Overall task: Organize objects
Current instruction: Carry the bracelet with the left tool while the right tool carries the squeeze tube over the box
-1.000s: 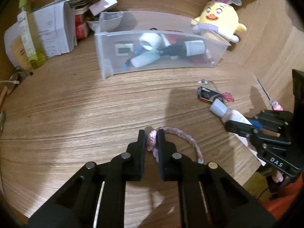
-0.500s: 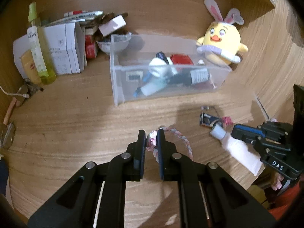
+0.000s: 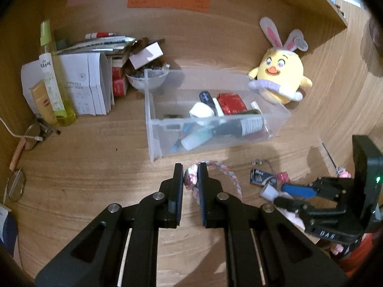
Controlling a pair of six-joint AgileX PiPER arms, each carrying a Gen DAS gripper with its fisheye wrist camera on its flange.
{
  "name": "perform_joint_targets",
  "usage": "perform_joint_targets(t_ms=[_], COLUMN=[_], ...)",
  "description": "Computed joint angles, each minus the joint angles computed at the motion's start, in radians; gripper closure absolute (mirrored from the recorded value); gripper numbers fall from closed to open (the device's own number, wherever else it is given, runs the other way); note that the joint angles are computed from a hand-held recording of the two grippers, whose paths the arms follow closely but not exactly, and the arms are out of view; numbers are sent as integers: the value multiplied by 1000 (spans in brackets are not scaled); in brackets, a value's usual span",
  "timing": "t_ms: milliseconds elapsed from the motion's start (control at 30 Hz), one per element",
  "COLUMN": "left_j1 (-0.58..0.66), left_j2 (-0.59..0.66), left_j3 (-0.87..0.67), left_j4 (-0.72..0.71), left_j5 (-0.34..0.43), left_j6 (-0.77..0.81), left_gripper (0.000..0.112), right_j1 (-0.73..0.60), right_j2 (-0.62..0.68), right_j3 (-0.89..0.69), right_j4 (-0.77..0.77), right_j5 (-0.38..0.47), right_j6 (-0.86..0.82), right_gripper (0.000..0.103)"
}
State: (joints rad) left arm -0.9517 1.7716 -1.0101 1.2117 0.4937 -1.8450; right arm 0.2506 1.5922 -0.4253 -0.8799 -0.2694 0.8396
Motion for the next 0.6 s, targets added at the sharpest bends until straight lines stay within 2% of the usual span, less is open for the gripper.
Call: perform_joint_targets(t_ms=[133, 233, 400, 600], left_j1=[12, 10, 21, 40], left_j2=[1, 6, 11, 13], left_j3=[-11, -17, -22, -36], left_j4=[11, 18, 32, 40], left_j5=[-6, -4, -15, -23], left_j6=[1, -5, -16, -18], left_gripper=[101, 101, 101, 101], right_j1=[25, 49, 20, 22], right_j2=[22, 30, 43, -28], right_j3=[-12, -23, -30, -10], right_j4=[47, 137, 38, 55], right_j5=[20, 39, -6, -22], right_j6=[-49, -133, -31, -39], right_gripper=[77, 77, 82, 82])
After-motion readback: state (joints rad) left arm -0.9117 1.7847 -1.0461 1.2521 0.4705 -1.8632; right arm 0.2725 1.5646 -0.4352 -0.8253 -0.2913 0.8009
